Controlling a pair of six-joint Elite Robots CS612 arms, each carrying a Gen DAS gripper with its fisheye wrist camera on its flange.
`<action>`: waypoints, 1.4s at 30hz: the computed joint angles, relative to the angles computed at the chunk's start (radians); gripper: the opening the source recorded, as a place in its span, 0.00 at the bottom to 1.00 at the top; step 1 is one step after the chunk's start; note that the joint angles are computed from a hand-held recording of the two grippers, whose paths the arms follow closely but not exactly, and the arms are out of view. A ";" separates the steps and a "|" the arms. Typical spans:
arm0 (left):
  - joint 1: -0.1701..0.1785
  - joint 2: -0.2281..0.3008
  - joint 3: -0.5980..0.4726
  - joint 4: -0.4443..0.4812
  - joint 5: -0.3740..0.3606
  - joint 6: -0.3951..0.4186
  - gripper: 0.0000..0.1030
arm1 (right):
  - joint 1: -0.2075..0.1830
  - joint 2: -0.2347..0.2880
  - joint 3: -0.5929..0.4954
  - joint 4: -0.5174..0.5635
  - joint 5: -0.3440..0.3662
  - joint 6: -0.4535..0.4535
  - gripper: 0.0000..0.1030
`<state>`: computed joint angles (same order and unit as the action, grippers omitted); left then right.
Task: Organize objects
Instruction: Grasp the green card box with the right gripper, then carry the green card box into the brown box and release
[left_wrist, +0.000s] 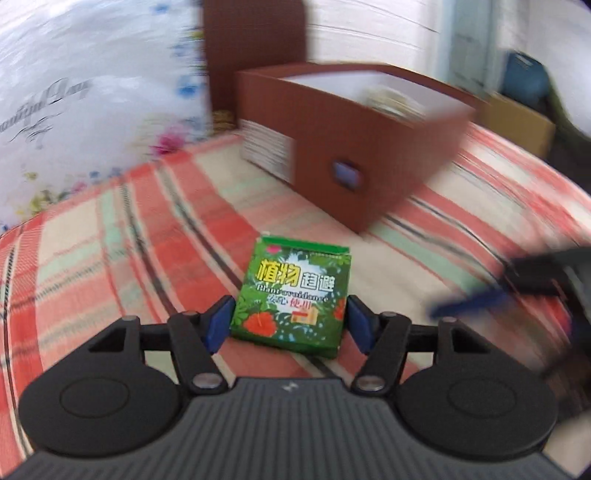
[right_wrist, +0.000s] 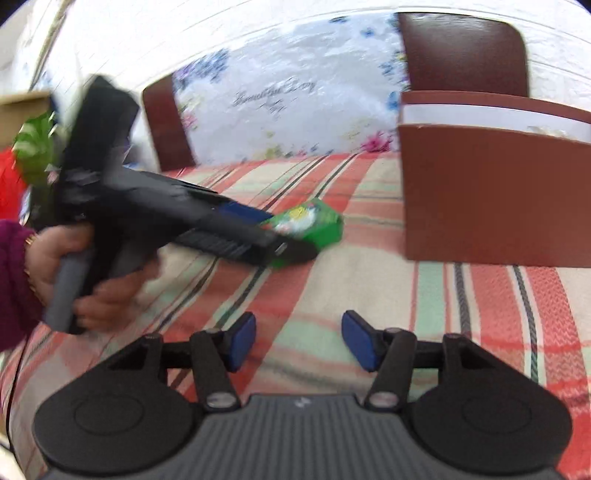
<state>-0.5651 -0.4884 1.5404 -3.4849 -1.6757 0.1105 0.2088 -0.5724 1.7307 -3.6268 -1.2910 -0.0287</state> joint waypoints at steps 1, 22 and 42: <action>-0.001 -0.014 0.026 0.006 -0.026 0.025 0.65 | 0.005 -0.006 0.011 0.001 -0.011 -0.034 0.53; 0.008 -0.050 0.045 0.049 -0.117 -0.663 0.28 | 0.035 0.003 -0.068 0.082 -0.075 -0.086 0.61; -0.104 0.077 -0.431 0.311 0.039 -0.363 0.30 | -0.112 -0.003 -0.133 -0.049 -0.287 -0.027 0.62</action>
